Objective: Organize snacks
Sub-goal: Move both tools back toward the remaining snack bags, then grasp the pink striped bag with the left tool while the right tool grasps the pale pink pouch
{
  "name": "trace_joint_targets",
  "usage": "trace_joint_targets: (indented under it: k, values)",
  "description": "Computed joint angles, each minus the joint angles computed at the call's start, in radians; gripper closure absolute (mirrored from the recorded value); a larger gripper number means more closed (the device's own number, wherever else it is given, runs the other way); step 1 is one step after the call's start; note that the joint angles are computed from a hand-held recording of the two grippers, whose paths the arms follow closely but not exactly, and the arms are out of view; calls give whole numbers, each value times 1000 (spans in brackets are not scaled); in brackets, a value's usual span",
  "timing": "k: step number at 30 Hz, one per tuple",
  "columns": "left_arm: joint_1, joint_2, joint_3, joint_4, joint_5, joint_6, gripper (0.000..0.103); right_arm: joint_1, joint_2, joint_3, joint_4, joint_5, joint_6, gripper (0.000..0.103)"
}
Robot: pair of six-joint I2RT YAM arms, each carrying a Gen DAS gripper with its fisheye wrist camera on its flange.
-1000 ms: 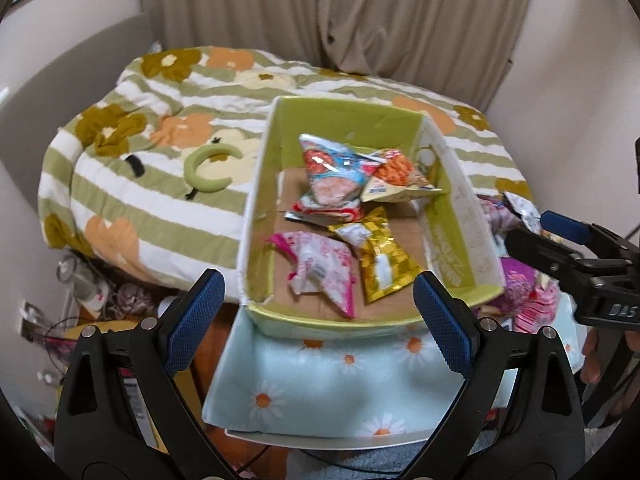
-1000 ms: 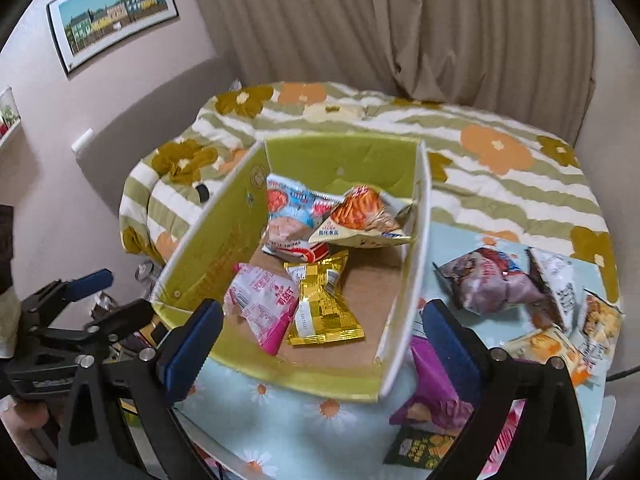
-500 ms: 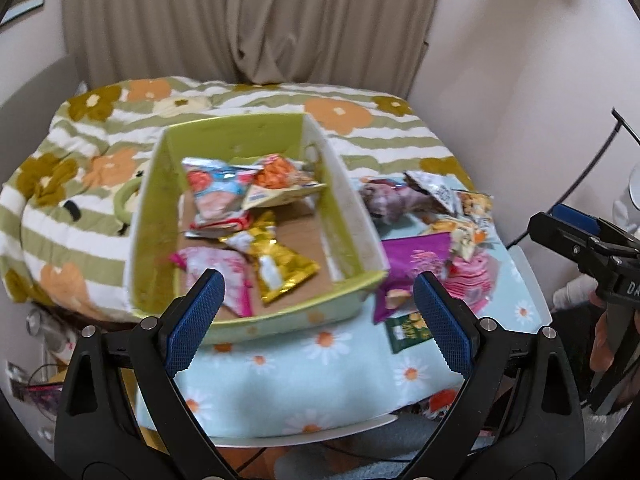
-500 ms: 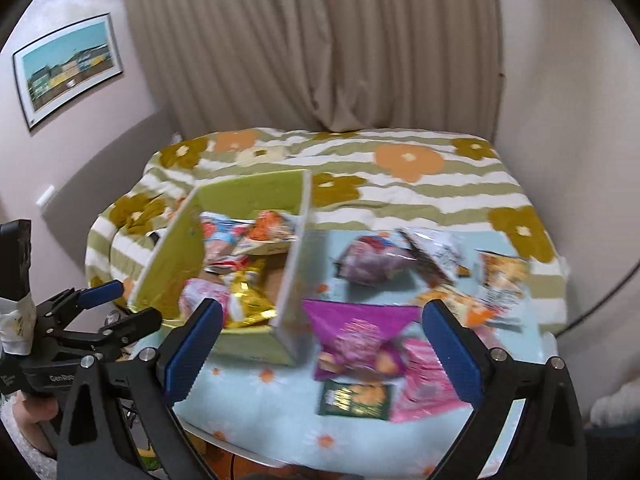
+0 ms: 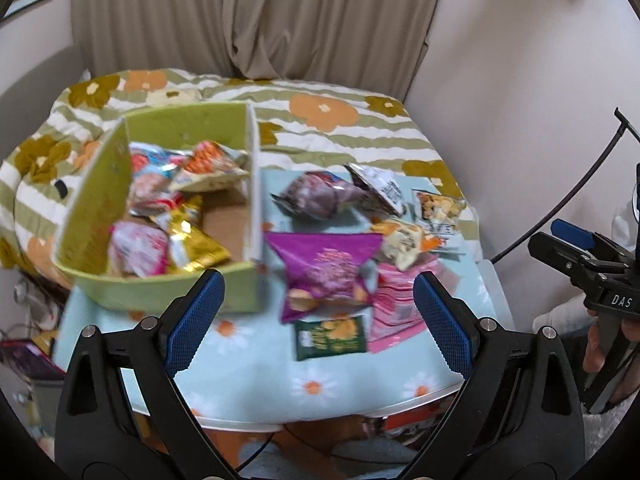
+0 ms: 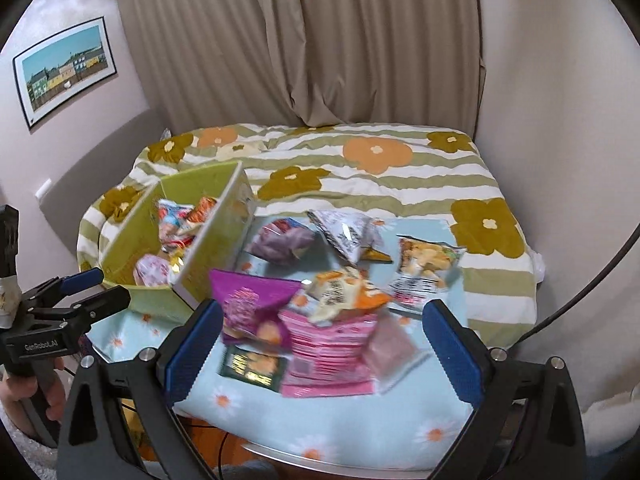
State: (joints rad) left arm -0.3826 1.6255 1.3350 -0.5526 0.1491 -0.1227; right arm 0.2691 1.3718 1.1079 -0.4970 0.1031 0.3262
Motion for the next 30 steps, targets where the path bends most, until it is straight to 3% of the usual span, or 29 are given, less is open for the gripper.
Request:
trace_joint_targets:
  k: [8, 13, 20, 30]
  values:
    - [-195, 68, -39, 74, -147, -199, 8, -225, 14, -105, 90, -234, -250, 3]
    - [-266, 161, -10, 97, -180, -277, 8, -292, 89, -149, 159, -299, -390, 3]
    - [-318, 353, 102, 114, -187, -303, 8, -333, 198, -194, 259, -320, -526, 4]
    - [-324, 598, 295, 80, -143, -313, 8, -348, 331, -216, 329, -299, -625, 4]
